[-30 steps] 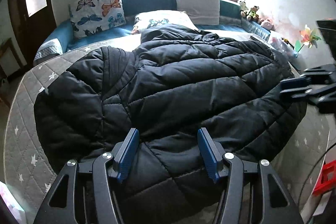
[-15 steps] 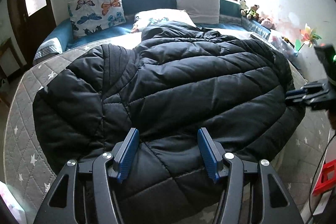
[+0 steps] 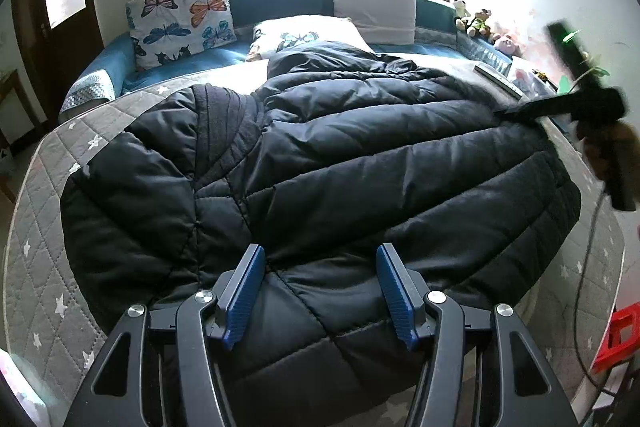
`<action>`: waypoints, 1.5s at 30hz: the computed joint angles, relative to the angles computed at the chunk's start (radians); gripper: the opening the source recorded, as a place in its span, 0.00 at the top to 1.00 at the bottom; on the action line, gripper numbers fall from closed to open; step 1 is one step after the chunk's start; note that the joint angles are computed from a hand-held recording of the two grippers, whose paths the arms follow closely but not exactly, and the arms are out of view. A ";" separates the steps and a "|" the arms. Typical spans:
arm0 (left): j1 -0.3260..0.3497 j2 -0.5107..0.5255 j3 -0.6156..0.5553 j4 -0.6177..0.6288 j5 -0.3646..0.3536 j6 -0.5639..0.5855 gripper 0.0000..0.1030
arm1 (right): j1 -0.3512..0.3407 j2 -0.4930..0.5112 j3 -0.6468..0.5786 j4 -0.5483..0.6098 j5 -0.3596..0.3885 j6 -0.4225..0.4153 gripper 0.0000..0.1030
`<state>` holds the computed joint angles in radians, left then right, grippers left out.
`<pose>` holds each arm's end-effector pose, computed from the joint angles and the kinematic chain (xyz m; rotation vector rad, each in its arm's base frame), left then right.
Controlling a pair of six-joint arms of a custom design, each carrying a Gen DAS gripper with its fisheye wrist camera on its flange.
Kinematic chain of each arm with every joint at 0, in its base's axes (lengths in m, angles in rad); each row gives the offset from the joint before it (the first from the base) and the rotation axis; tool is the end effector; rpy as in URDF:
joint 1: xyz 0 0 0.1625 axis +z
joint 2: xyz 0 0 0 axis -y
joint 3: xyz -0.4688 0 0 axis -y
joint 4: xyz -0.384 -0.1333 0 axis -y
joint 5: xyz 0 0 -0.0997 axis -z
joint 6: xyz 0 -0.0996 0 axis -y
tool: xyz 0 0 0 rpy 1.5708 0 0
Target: Fold large clothes
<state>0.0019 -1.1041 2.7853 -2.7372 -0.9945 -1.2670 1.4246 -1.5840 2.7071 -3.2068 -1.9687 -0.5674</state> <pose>-0.2139 -0.1880 0.0777 0.5647 2.4248 -0.6277 0.0512 -0.3026 0.2540 0.4029 -2.5323 0.4488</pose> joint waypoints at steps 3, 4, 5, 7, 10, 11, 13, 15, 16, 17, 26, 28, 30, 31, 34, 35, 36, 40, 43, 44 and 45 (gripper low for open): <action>0.006 0.005 0.007 -0.025 -0.002 0.006 0.40 | -0.027 0.026 0.008 -0.019 0.006 -0.005 0.65; 0.005 0.001 0.008 -0.020 -0.002 0.011 0.40 | -0.005 0.021 0.006 -0.010 -0.017 0.005 0.65; 0.005 0.002 0.008 -0.018 -0.002 0.013 0.40 | 0.029 0.016 0.002 0.004 -0.049 0.023 0.65; 0.004 0.005 0.006 -0.016 -0.003 0.012 0.40 | 0.092 0.004 0.003 -0.002 -0.092 0.039 0.65; 0.005 0.008 0.006 -0.021 -0.002 0.012 0.40 | 0.143 -0.017 0.020 -0.026 -0.077 0.011 0.64; 0.004 0.003 0.005 -0.013 -0.002 0.009 0.40 | 0.145 -0.025 0.022 -0.012 -0.053 0.010 0.63; 0.003 0.005 -0.002 -0.003 -0.001 0.006 0.40 | 0.157 0.023 0.030 -0.040 -0.067 0.004 0.63; 0.000 0.006 -0.002 -0.003 0.003 0.002 0.40 | 0.152 0.130 0.045 -0.139 -0.123 -0.016 0.63; -0.001 0.005 0.000 -0.006 0.004 0.001 0.40 | 0.131 0.174 0.054 -0.187 -0.125 -0.027 0.63; 0.001 0.004 0.002 -0.009 0.004 0.001 0.40 | 0.120 0.189 0.062 -0.219 -0.118 -0.033 0.63; -0.035 -0.024 -0.008 0.065 0.006 -0.029 0.40 | 0.178 0.141 0.033 -0.131 -0.150 0.042 0.63; -0.054 -0.040 -0.007 0.095 0.003 -0.042 0.40 | 0.193 0.123 0.040 -0.131 -0.149 0.053 0.63; -0.073 -0.053 -0.015 0.140 0.004 -0.058 0.40 | 0.208 0.096 0.049 -0.125 -0.146 0.057 0.63; -0.088 -0.060 -0.017 0.166 0.000 -0.071 0.40 | 0.217 0.073 0.053 -0.108 -0.137 0.059 0.63; -0.114 -0.080 -0.032 0.236 -0.005 -0.096 0.40 | 0.257 0.026 0.057 -0.054 -0.114 0.059 0.62; -0.120 -0.088 -0.035 0.253 -0.005 -0.101 0.40 | 0.275 0.019 0.058 -0.041 -0.108 0.062 0.62; -0.128 -0.103 -0.038 0.273 -0.004 -0.107 0.40 | 0.299 0.011 0.057 -0.016 -0.097 0.068 0.62; -0.149 -0.202 -0.046 0.377 0.018 -0.150 0.40 | 0.368 0.039 0.046 0.015 -0.066 0.097 0.60; -0.147 -0.317 -0.066 0.533 0.054 -0.199 0.40 | 0.420 0.139 0.030 -0.055 -0.077 0.099 0.59; -0.139 -0.353 -0.071 0.578 0.066 -0.211 0.40 | 0.424 0.170 0.021 -0.072 -0.075 0.103 0.59; -0.125 -0.397 -0.076 0.632 0.082 -0.227 0.40 | 0.423 0.202 0.008 -0.088 -0.068 0.108 0.59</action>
